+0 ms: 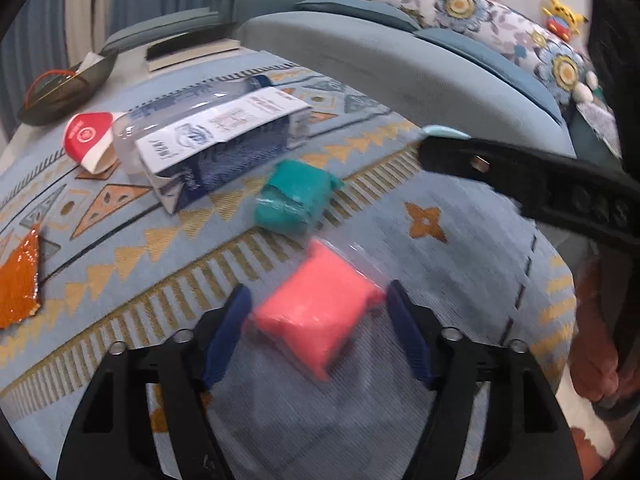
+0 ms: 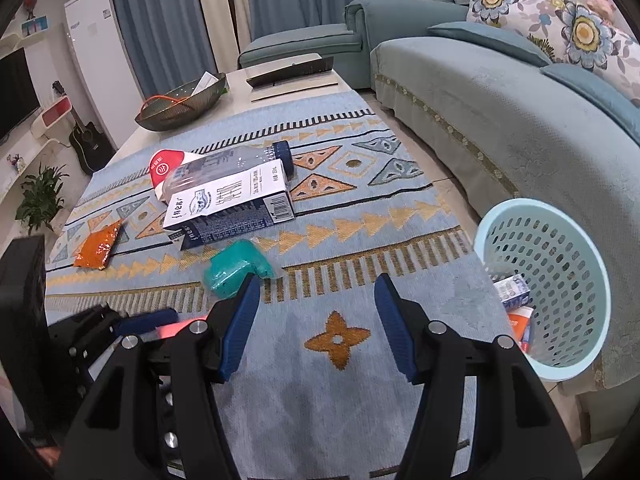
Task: Collect trash
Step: 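Grasp the pink pack with the left gripper while the right gripper grasps the teal pack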
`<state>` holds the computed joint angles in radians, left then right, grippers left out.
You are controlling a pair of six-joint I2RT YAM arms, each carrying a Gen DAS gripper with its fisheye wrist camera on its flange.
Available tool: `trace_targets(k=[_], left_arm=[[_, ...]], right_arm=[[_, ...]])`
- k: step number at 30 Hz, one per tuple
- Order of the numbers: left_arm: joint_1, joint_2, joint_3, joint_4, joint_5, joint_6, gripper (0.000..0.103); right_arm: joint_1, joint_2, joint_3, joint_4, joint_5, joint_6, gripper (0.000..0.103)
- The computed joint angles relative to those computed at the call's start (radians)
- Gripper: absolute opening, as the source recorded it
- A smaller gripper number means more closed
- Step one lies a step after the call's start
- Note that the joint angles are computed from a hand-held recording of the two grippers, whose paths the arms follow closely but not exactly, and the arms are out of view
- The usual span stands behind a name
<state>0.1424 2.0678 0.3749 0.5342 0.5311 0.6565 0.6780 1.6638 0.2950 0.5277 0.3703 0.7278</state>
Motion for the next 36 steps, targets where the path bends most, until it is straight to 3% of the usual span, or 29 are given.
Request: trace_targets(k=[3,5,9,11,16,18,22,27,36], left_arm=[[0.001,-0.003,-0.011,-0.012,0.009,0.031,0.073],[0.002,-0.007,-0.014,-0.017,0.015,0.041,0.072],[-0.008,0.001,-0.043,0.067,-0.021,0.015,0.047],[0.011,-0.005,-0.047,0.066,-0.019,0.028,0.043],[0.131,-0.022,-0.051,0.045,0.015,0.033,0.042],[0.234,-0.042,-0.030,-0.031,0.076,0.072,0.042],[0.391,-0.036,0.051,-0.162,0.118,0.123,0.042],[0.485,0.006,0.149,-0.251,0.165,0.088,0.042],[0.455,-0.014,0.080,-0.134,0.138,0.077,0.042]], right_arm=[[-0.008,0.015,0.003,0.016,-0.016,0.003,0.056],[-0.007,0.022,0.004,0.017,-0.013,0.004,0.056],[-0.014,0.034,0.003,0.026,-0.021,0.005,0.056],[-0.022,0.036,0.000,0.038,-0.037,0.003,0.056],[-0.025,0.090,0.020,0.106,-0.117,0.018,0.056],[-0.022,0.150,0.060,0.127,-0.173,0.022,0.056],[0.020,0.238,0.140,0.126,-0.181,0.027,0.056],[0.048,0.327,0.234,0.116,-0.224,0.003,0.056],[0.004,0.390,0.405,-0.023,-0.183,-0.005,0.056]])
